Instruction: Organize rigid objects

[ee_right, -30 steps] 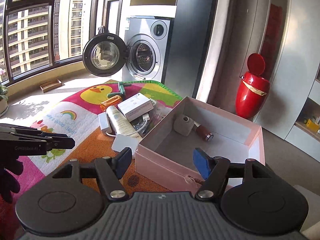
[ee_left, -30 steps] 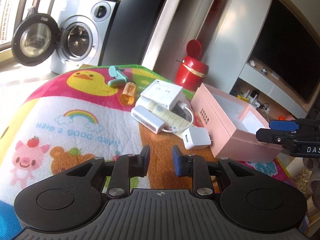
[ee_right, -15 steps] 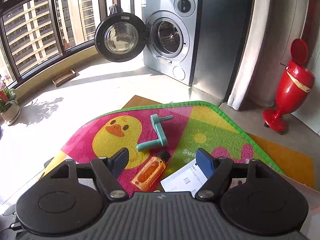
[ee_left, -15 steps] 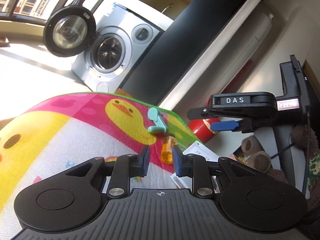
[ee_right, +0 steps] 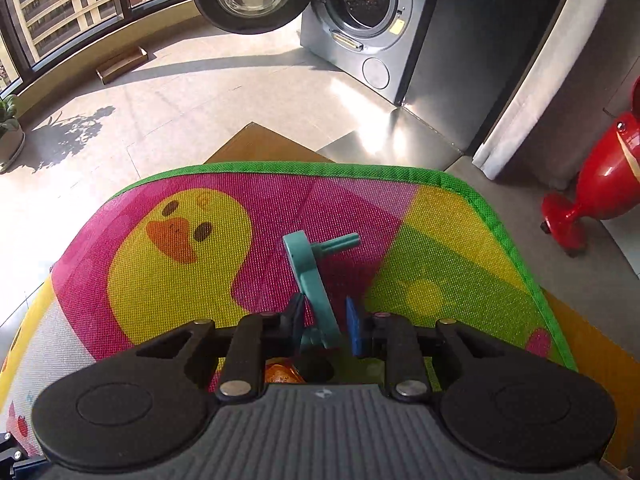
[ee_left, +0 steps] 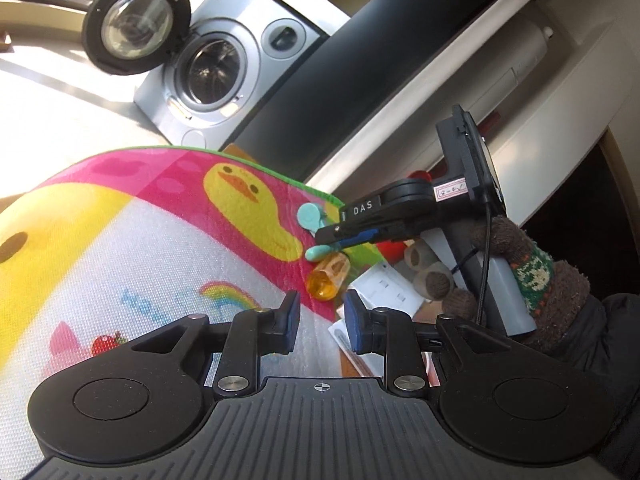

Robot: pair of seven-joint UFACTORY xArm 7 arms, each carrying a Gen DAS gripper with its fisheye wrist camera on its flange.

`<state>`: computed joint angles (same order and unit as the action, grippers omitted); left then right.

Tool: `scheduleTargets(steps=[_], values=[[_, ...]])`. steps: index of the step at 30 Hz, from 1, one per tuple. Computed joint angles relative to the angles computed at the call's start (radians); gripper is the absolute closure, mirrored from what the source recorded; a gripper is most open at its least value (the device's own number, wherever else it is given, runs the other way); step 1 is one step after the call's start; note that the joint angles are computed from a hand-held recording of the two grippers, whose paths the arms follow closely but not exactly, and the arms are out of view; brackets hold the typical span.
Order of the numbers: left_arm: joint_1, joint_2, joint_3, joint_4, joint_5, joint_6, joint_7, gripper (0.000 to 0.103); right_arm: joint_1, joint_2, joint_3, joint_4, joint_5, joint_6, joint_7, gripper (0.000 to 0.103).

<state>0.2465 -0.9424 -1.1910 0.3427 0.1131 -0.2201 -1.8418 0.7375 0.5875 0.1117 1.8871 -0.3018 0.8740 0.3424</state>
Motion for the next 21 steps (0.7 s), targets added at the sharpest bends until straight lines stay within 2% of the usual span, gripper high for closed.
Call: scheduleTargets(steps=[3,5,10,12,14,17,19,20,21], values=[[-0.018,0.029,0.011,0.001,0.007,0.022,0.006,0.076,-0.038,-0.124,0.025,-0.175,0.056,-0.028,0.034,0.09],[-0.026,0.025,0.015,0.0,0.009,0.035,0.006,0.076,-0.062,-0.209,0.053,-0.299,0.086,-0.073,0.036,0.09],[-0.014,0.046,0.013,0.005,0.024,0.016,0.014,0.076,-0.117,-0.397,0.139,-0.575,0.228,-0.188,-0.027,0.09],[0.0,0.071,0.009,0.013,0.031,-0.004,0.03,0.076,-0.109,-0.464,0.157,-0.668,0.215,-0.237,-0.037,0.09],[0.015,0.091,0.0,0.02,0.033,-0.033,0.05,0.076,-0.084,-0.556,0.174,-0.788,0.1,-0.308,0.001,0.089],[0.042,0.116,-0.019,0.031,0.028,-0.075,0.088,0.076,-0.077,-0.7,0.221,-0.942,-0.088,-0.378,0.079,0.077],[0.051,0.126,-0.032,0.034,0.017,-0.095,0.11,0.076,-0.102,-0.802,0.266,-1.029,-0.189,-0.4,0.143,0.059],[0.056,0.129,-0.037,0.034,0.009,-0.107,0.117,0.076,-0.111,-0.851,0.284,-1.071,-0.204,-0.408,0.158,0.04],[0.063,0.127,-0.046,0.033,-0.001,-0.122,0.122,0.076,-0.119,-0.9,0.3,-1.112,-0.207,-0.416,0.172,0.034]])
